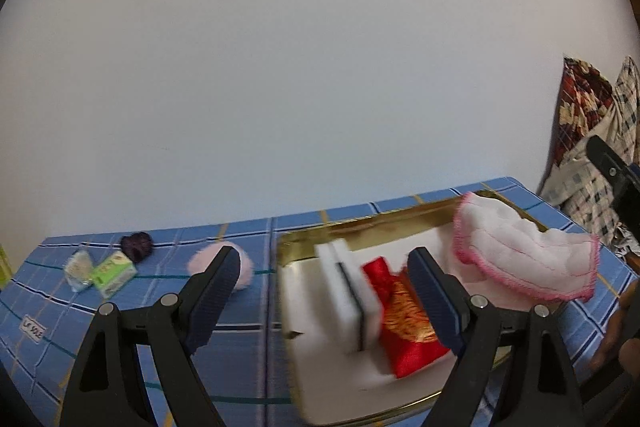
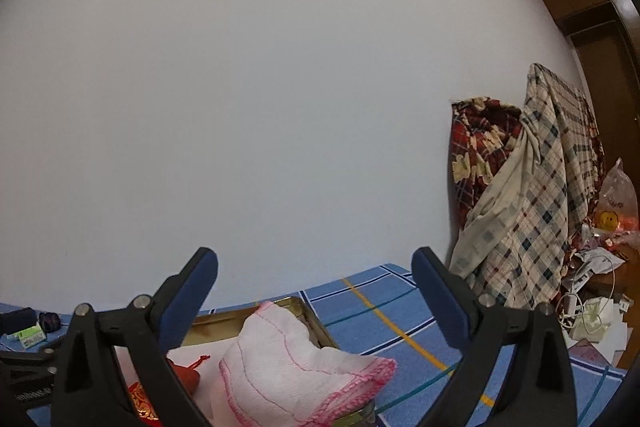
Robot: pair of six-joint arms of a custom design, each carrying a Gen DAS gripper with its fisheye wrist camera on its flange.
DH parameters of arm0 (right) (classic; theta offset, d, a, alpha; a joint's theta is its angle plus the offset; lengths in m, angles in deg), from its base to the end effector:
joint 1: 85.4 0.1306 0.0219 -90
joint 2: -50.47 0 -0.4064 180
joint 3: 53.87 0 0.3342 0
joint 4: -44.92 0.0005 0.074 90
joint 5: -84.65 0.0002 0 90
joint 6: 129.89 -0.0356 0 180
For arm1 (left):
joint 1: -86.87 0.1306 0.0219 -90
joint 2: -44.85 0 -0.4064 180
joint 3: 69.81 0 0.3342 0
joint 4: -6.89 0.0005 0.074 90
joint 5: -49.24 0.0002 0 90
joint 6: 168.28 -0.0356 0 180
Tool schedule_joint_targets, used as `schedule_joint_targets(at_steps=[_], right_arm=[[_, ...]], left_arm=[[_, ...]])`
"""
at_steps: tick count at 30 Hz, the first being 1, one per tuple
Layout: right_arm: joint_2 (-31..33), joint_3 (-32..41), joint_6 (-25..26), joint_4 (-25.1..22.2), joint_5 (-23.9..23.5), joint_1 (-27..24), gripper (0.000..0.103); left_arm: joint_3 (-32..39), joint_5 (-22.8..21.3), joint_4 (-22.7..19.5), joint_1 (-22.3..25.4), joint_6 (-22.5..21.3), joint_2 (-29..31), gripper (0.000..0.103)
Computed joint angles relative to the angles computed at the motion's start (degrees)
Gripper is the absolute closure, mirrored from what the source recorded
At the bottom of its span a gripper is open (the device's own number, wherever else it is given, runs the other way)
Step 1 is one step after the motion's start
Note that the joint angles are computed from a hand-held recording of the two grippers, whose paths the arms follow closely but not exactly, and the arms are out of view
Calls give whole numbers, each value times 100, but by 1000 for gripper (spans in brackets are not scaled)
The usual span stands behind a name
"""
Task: Organize soft objects
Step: 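Move both open tools back toward the pink puff and green tissue pack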
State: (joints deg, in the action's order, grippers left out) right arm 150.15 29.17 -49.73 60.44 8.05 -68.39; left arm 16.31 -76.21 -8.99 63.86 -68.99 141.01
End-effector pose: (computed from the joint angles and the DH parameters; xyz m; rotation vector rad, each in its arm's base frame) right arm 0.4989 0.1435 0.4332 0.0830 1.5905 0.1794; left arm 0.4563 -0.1719 0.4312 -0.1508 1.9373 0.2533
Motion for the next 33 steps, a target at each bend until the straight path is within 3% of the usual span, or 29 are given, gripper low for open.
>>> schedule_joint_targets(at_steps=[9, 16, 21, 26, 33], right_arm=[[-76, -183, 203, 374, 644, 155, 3], [-106, -47, -370, -254, 640, 230, 3], [-136, -52, -196, -364, 792, 469, 3], [-158, -17, -382, -517, 828, 729, 3], [-111, 67, -441, -567, 804, 1354, 3]], left_arm=[[-650, -280, 518, 262, -433, -447, 16], [-1055, -188, 769, 710, -702, -748, 16], [-1192, 128, 629, 1169, -581, -871, 16], [-1235, 282, 583, 1430, -555, -921, 16], [-1371, 453, 719, 1773, -739, -1025, 16]])
